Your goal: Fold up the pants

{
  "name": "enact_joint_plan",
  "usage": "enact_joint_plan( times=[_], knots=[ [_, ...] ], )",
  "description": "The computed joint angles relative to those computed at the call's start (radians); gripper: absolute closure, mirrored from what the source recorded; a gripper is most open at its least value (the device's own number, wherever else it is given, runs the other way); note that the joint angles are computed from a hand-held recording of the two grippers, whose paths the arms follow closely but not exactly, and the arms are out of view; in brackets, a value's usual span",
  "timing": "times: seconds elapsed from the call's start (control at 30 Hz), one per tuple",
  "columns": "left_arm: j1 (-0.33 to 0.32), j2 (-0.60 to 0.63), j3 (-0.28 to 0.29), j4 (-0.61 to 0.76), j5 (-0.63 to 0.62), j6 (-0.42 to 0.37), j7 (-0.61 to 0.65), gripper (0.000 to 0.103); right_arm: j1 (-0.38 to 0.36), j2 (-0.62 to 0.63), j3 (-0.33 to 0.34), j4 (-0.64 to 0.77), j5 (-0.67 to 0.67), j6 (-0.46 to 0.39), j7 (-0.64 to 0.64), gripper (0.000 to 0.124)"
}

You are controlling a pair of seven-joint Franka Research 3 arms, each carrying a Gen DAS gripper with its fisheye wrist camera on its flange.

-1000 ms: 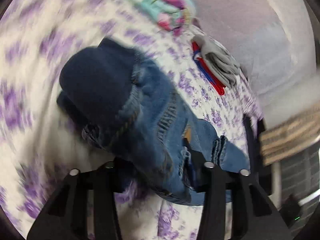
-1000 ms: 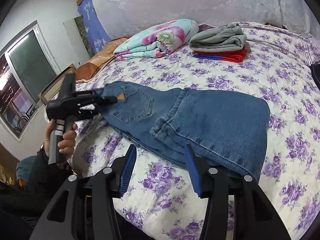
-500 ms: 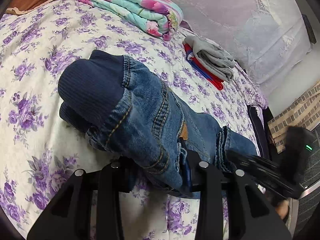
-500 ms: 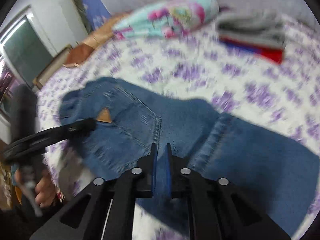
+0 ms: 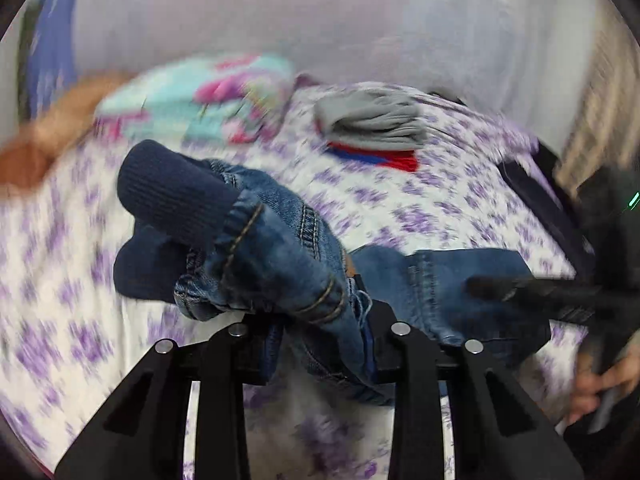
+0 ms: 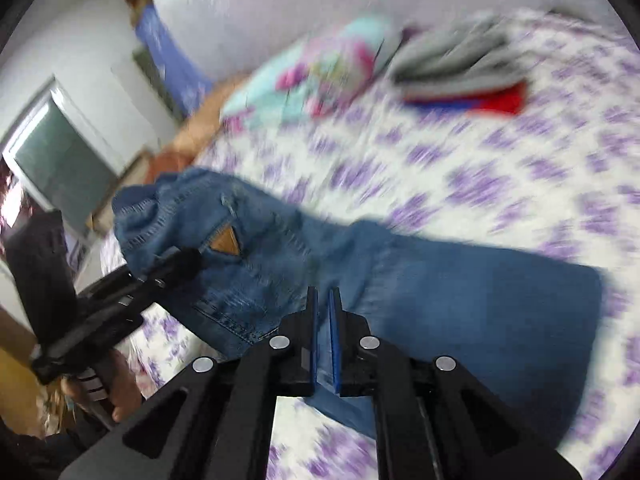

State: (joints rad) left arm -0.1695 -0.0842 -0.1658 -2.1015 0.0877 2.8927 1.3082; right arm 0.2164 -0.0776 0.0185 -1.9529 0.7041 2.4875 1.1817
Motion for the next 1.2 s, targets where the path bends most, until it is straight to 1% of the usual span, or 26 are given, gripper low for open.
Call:
enact_joint_plan(
  times=[0.03,0.07,0.1,0.13,0.17,0.23,0.27,0.33,0.37,0.4,0.43,0.47,0.5,0.53,0.6,0.63,0.67,0.73,0.77,0.83,0.93,0.97,1.03,1.1,1.13,1.2],
  knots=[
    [0.015,0.003,-0.034,0.022,0.143,-0.007,-0.074,0.075,-0.007,-0.038,-0.008,-0.038,0.016,0.030,-0.005,0.116],
    [0.016,0.006,-0.052,0.038,0.226,-0.017,-0.111,0.075,-0.018,-0.092,-0.021,-0.095,0.033,0.074,-0.006,0.116],
    [0.010,0.014,-0.073,0.064,0.317,-0.034,-0.141,0.075,-0.024,-0.120,-0.031,-0.125,0.040,0.095,-0.006,0.116],
    [-0.004,0.022,-0.082,0.081,0.354,-0.045,-0.141,0.075,-0.036,-0.169,-0.047,-0.182,0.048,0.127,-0.006,0.116],
    [-0.033,0.042,-0.094,0.108,0.354,-0.057,-0.093,0.075,-0.049,-0.212,-0.062,-0.235,0.052,0.158,0.002,0.116],
    [-0.077,0.082,-0.105,0.150,0.307,-0.077,-0.008,0.075,-0.068,-0.267,-0.085,-0.315,0.052,0.194,0.020,0.116],
    [-0.105,0.130,-0.121,0.197,0.252,-0.116,0.074,0.075,-0.072,-0.276,-0.092,-0.337,0.048,0.202,0.029,0.116],
    [-0.139,0.200,-0.136,0.264,0.208,-0.186,0.136,0.075,-0.074,-0.282,-0.124,-0.379,0.066,0.196,0.029,0.116],
    [-0.156,0.254,-0.146,0.317,0.185,-0.244,0.169,0.072,-0.078,-0.281,-0.134,-0.389,0.068,0.183,0.031,0.116],
    [-0.173,0.290,-0.145,0.350,0.184,-0.277,0.175,0.071,-0.090,-0.271,-0.138,-0.393,0.055,0.166,0.044,0.116],
    [-0.188,0.305,-0.139,0.360,0.221,-0.281,0.147,0.071,-0.096,-0.265,-0.137,-0.393,0.046,0.159,0.049,0.116],
    [-0.237,0.303,-0.098,0.358,0.329,-0.281,0.063,0.069,-0.101,-0.258,-0.138,-0.389,0.038,0.149,0.046,0.116],
    [-0.263,0.296,-0.080,0.356,0.407,-0.296,0.008,0.069,-0.105,-0.251,-0.141,-0.379,0.029,0.139,0.039,0.116],
    [-0.273,0.293,-0.077,0.362,0.445,-0.320,-0.013,0.067,-0.111,-0.250,-0.142,-0.372,0.023,0.131,0.035,0.116],
    [-0.268,0.275,-0.085,0.353,0.443,-0.341,-0.015,0.065,-0.118,-0.240,-0.140,-0.340,0.012,0.119,0.033,0.116],
    [-0.263,0.266,-0.089,0.344,0.443,-0.340,-0.011,0.059,-0.115,-0.234,-0.141,-0.312,0.015,0.115,0.021,0.116],
    [-0.249,0.248,-0.104,0.323,0.400,-0.323,0.029,0.041,-0.103,-0.226,-0.147,-0.277,0.033,0.106,-0.009,0.116],
    [-0.234,0.221,-0.120,0.290,0.343,-0.278,0.081,0.026,-0.061,-0.202,-0.176,-0.193,0.129,0.049,-0.131,0.115],
    [-0.234,0.204,-0.123,0.269,0.348,-0.252,0.090,0.026,-0.040,-0.170,-0.190,-0.126,0.182,-0.010,-0.206,0.114],
    [-0.237,0.204,-0.134,0.268,0.321,-0.236,0.114,0.026,-0.052,-0.103,-0.172,-0.025,0.170,-0.092,-0.216,0.105],
    [-0.197,0.144,-0.150,0.219,0.109,-0.182,0.253,0.026,-0.091,0.009,-0.128,0.095,0.041,-0.226,-0.133,0.106],
    [-0.190,0.125,-0.147,0.203,0.060,-0.168,0.273,0.026,-0.103,0.031,-0.111,0.107,-0.019,-0.238,-0.095,0.107],
    [-0.169,0.080,-0.127,0.174,-0.087,-0.150,0.339,0.026,-0.121,0.037,-0.083,0.066,-0.152,-0.216,-0.013,0.107],
    [-0.154,0.061,-0.101,0.168,-0.135,-0.134,0.331,0.026,-0.135,0.018,-0.080,0.016,-0.131,-0.196,-0.039,0.107],
    [-0.143,0.060,-0.087,0.176,-0.161,-0.129,0.329,0.026,-0.141,0.004,-0.083,-0.009,-0.095,-0.189,-0.064,0.107],
    [-0.129,0.090,-0.073,0.226,-0.221,-0.150,0.341,0.027,-0.144,-0.016,-0.081,-0.040,-0.070,-0.174,-0.084,0.107]
  ],
)
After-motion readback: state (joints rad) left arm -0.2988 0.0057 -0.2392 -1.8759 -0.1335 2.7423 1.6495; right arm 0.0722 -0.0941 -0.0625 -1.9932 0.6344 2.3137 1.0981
